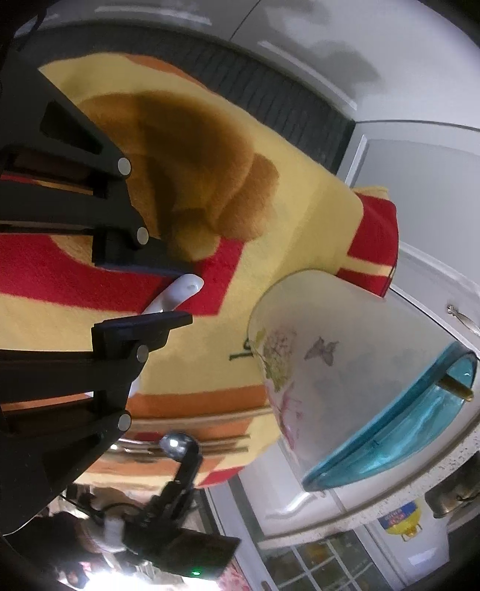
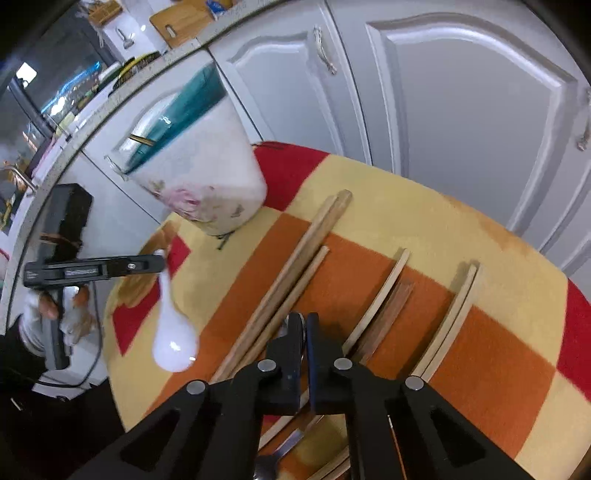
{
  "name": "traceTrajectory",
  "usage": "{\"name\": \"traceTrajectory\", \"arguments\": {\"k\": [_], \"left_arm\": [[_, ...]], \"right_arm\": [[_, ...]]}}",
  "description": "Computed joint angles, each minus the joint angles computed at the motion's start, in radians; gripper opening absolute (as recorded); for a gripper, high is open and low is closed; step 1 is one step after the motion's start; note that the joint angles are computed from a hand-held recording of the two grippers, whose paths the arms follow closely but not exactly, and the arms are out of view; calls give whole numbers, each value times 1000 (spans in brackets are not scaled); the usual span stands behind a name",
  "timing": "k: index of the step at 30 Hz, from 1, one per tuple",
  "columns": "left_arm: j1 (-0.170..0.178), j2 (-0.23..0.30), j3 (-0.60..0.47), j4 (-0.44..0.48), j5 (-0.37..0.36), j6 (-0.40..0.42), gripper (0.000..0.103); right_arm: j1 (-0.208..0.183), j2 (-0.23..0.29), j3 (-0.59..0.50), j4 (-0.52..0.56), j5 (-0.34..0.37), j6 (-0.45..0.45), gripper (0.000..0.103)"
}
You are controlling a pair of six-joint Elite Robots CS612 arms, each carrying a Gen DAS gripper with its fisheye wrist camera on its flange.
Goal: Organize utensils
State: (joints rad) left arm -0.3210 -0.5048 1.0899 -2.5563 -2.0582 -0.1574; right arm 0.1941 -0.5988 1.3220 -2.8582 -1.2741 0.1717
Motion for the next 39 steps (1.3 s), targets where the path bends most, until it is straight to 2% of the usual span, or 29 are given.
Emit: {"name": "traceTrajectory", "arguments": {"k": [4,11,17,23,31,39], "left_arm": [[3,-7,13,-39,-20,-18,13],[5,-61,79,-131,-31,15,7],[3,-105,128,-193,-7,51,5],[10,-148,175,-263,7,67,5],[18,-180,176,-346,38,62,5],[17,-165,88,-413,98,45,5]], "right_arm": [[13,-26,48,-53,-34,53,3],[20,-73,119,-149,-85,125,3],[25,-108,153,-256,-98,172,3],[38,-124,158,-306,-134,188,3],[54,-135,120,-315,-191,177,3],[68,-109,13,-290,-243,162,3]]}}
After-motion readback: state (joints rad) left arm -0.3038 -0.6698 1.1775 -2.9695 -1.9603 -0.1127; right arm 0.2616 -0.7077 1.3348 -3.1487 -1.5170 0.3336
